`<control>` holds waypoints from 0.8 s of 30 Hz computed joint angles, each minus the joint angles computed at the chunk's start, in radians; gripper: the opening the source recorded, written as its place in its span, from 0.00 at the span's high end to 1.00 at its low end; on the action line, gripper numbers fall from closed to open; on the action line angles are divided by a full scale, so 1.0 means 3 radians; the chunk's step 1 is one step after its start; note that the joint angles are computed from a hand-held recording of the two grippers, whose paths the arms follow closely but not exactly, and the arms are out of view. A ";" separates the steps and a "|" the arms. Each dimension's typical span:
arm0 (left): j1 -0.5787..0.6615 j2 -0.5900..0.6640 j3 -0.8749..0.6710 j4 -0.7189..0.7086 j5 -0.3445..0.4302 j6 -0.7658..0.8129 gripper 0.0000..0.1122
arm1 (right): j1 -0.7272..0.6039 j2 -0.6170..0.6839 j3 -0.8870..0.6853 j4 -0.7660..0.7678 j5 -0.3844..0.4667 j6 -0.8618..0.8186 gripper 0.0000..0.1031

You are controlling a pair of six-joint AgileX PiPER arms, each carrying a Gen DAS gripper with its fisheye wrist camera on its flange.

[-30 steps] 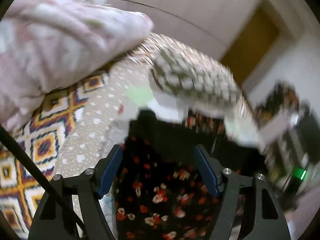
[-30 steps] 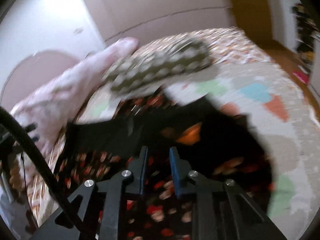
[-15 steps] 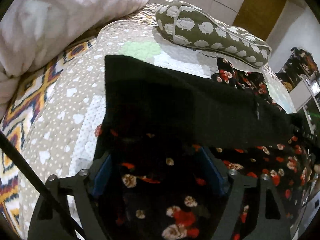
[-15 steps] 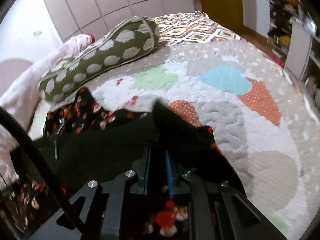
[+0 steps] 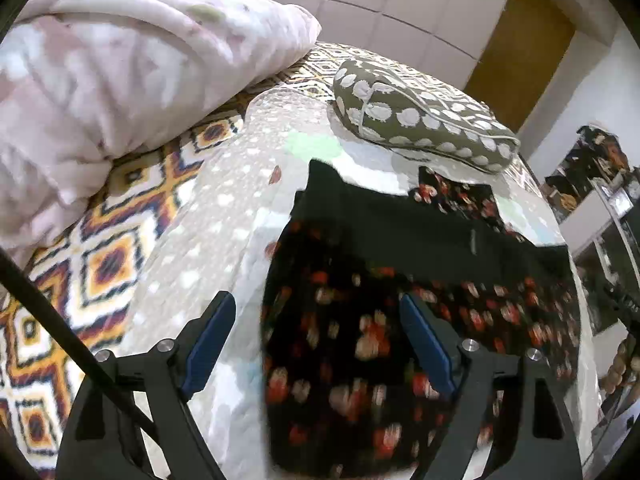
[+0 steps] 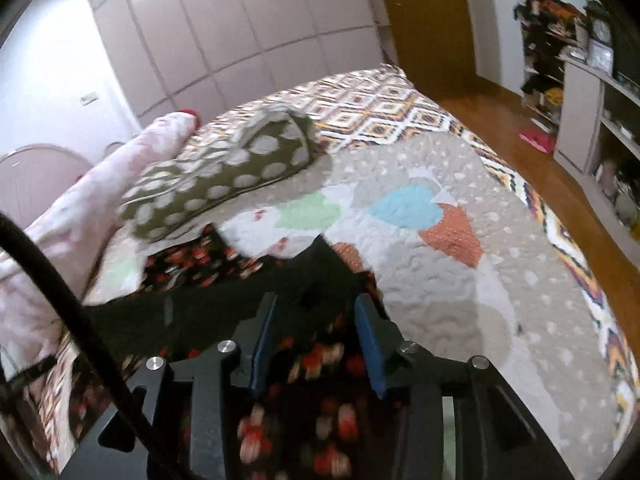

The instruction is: Fold large clothes

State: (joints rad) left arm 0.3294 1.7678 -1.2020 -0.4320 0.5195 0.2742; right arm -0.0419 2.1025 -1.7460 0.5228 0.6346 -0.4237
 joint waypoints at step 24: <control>-0.0305 -0.0959 0.1139 0.0093 -0.0136 -0.0199 0.29 | -0.0946 -0.0803 0.2321 0.2233 0.0151 -0.2142 0.45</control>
